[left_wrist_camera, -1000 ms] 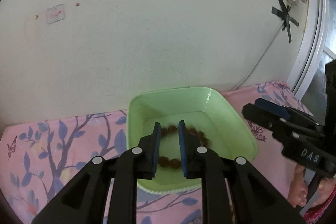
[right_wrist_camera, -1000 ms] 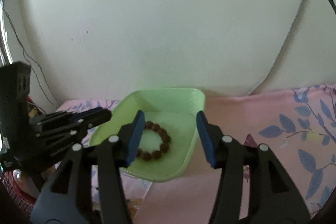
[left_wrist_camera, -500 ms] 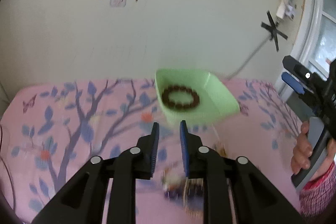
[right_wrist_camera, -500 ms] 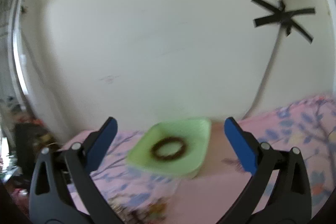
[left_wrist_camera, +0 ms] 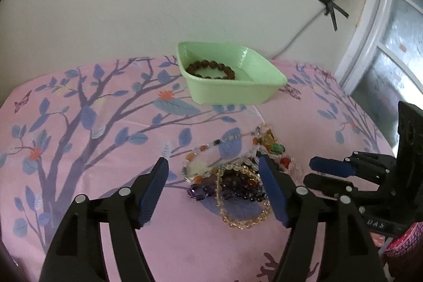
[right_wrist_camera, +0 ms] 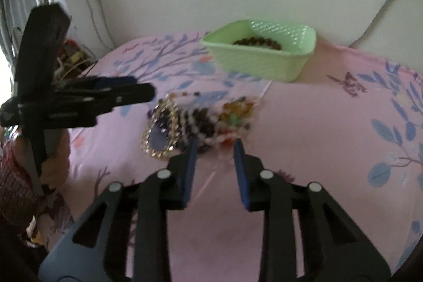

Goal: Organize jewelry
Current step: 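Close the left gripper on the clear crystal strand in the pile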

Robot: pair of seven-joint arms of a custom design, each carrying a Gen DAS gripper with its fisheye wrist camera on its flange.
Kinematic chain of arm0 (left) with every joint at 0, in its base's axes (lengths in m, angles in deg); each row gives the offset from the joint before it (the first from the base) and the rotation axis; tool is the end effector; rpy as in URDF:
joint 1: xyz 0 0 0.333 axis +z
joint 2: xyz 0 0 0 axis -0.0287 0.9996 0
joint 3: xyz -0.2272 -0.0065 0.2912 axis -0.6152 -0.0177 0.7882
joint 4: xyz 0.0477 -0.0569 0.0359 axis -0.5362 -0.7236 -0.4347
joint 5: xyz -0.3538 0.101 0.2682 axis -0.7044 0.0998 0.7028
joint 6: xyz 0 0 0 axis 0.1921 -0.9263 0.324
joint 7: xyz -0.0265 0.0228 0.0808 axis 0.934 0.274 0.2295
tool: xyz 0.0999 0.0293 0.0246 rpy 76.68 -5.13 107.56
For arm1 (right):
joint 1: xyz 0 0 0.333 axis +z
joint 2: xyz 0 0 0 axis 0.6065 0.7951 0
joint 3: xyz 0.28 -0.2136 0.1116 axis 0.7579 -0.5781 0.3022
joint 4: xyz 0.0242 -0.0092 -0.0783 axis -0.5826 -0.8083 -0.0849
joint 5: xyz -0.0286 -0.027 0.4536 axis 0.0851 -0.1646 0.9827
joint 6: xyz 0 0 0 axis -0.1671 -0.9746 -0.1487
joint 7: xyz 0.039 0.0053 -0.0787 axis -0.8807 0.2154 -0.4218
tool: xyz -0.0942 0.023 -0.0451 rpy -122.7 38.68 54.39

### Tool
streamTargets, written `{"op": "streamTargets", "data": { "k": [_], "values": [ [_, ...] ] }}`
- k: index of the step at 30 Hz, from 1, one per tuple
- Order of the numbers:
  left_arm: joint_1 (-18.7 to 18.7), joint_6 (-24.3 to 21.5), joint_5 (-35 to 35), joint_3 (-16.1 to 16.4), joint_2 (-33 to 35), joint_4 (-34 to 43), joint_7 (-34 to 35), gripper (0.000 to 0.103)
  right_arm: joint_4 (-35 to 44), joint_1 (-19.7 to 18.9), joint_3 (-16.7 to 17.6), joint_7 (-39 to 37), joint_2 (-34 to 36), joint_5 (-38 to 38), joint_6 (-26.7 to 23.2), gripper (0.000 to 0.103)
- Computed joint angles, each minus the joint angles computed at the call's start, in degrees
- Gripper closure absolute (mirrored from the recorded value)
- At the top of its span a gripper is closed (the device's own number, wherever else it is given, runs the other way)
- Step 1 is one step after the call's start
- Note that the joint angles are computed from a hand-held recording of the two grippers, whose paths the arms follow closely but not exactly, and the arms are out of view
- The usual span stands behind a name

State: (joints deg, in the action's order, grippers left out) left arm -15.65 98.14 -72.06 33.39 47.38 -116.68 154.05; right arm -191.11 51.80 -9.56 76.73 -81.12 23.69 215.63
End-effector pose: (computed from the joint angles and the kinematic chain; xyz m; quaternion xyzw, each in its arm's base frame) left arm 0.6527 -0.2957 0.5450 -0.5472 0.7469 -0.3480 0.1471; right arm 0.5806 0.0699 0.5178 -0.7469 0.5257 -0.1444 0.3806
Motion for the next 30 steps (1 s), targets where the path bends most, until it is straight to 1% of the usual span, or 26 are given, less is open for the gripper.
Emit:
{"op": "streamTargets", "data": {
  "k": [3,7,9,10,11,12,13,14,15,16,17,19,20,23,26,28,30],
  "values": [
    [0.4,-2.6,-1.9,-0.7,1.1,1.5,1.9,0.034,-0.2,0.0,0.0,0.0,0.3,-0.6,-0.3,0.075],
    [0.2,-3.4,-2.7,-0.9,2.8,3.3,3.6,0.034,0.9,-0.8,-0.4,0.2,1.0,1.9,-2.4,0.075],
    [1.3,-3.3,-6.7,-2.4,3.4,3.7,7.5,0.036,1.7,-1.6,-0.3,1.4,1.6,1.3,-3.7,0.075],
    [1.4,-3.3,-7.7,-2.6,3.6,3.8,8.7,0.056,2.3,-2.0,-0.1,2.2,2.1,0.8,-4.0,0.075],
    [1.1,-4.3,-7.3,-2.4,3.8,4.1,9.0,0.068,3.0,-2.4,0.1,3.2,2.8,0.5,-4.4,0.075],
    [0.5,-4.1,-6.3,-1.9,3.6,3.8,8.6,0.074,3.8,-2.8,0.2,3.7,3.3,0.6,-5.0,0.075],
    [0.4,-3.5,-6.5,-2.0,3.2,3.3,9.1,0.084,4.6,-3.1,0.3,4.1,4.0,1.0,-5.8,0.075],
    [0.5,-2.7,-7.1,-2.1,2.5,2.6,9.8,0.087,5.3,-3.5,0.4,4.3,4.6,1.5,-6.6,0.075],
    [0.7,-2.6,-7.7,-2.3,2.0,2.2,10.5,0.094,6.3,-4.0,0.6,4.7,5.4,2.2,-7.8,0.075],
    [1.0,-1.8,-9.1,-2.6,1.1,1.4,11.7,0.095,7.2,-4.5,0.7,4.5,6.0,3.0,-9.4,0.075],
    [1.2,-1.1,-10.7,-2.9,0.2,0.4,12.8,0.096,7.5,-4.9,1.1,4.5,6.2,3.1,-10.0,0.083],
    [1.3,-0.4,-12.3,-2.8,-1.4,-1.0,13.3,0.096,7.1,-5.4,2.0,5.1,6.0,2.4,-8.7,0.095],
    [1.7,0.0,-14.4,-3.1,-2.5,-1.9,14.3,0.096,6.8,-5.6,2.1,4.8,5.6,3.1,-8.6,0.097],
    [2.0,1.1,-18.4,-2.9,-5.1,-4.3,16.4,0.096,5.1,-5.4,2.1,2.8,3.4,6.0,-6.8,0.097],
    [1.6,2.1,-18.7,-2.2,-7.6,-6.6,16.3,0.096,3.1,-4.5,1.2,0.5,0.6,8.9,-5.0,0.097],
    [1.3,2.1,-15.6,-1.7,-8.9,-8.1,13.5,0.096,1.1,-3.8,0.4,-0.9,-1.9,10.7,-3.4,0.097],
    [1.2,0.8,-12.4,-1.4,-9.5,-8.7,10.3,0.096,-0.8,-2.9,-0.2,-1.0,-4.3,11.2,-1.8,0.097]
  ]
}}
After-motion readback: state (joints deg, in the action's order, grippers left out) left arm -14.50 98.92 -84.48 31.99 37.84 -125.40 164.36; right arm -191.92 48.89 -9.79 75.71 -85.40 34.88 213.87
